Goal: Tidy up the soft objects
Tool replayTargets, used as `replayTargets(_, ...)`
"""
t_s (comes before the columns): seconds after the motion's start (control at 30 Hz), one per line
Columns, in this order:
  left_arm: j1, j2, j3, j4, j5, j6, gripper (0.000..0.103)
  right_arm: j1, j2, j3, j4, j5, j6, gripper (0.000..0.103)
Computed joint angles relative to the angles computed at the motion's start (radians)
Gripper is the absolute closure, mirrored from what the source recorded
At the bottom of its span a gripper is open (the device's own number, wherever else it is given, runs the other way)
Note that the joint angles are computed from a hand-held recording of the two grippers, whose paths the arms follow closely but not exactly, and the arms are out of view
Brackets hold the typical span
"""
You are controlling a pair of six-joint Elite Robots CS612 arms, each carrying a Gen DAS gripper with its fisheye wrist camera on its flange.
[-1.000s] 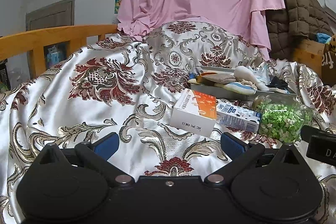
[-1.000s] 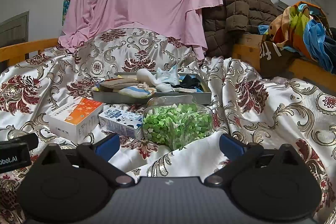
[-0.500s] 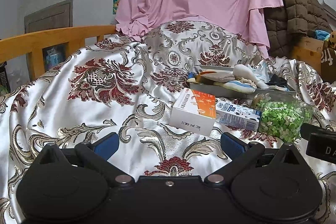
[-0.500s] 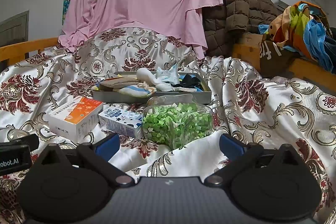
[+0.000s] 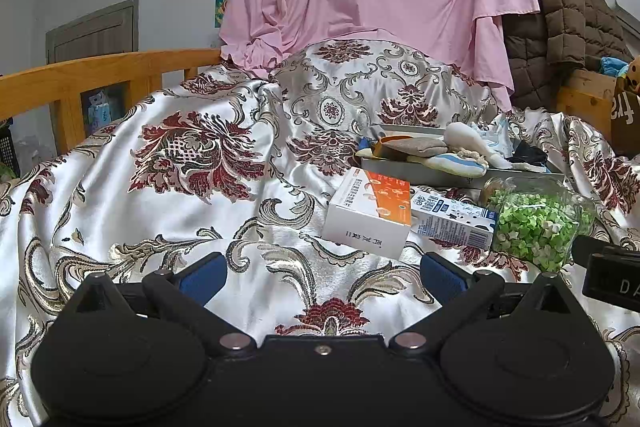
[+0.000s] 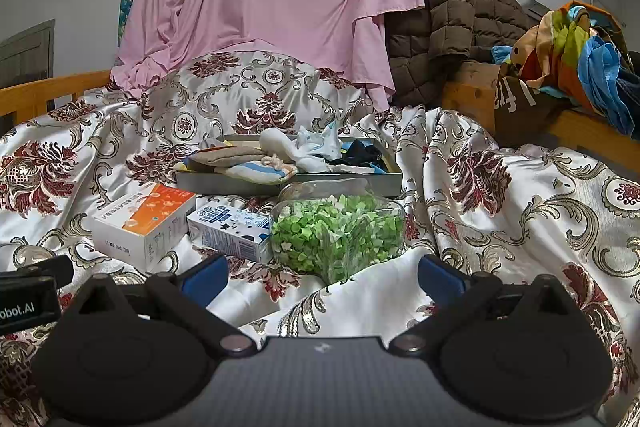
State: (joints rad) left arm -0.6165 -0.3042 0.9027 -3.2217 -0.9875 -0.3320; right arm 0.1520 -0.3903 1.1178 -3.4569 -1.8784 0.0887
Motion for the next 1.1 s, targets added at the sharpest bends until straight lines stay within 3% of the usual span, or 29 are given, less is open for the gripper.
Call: replayTargets(1.1, 0.003, -0.002, 0.005, -0.006, -0.011, 0.021, 0.001, -0.001, -0.001, 0.001, 0.003, 0.002, 0.000, 0.000)
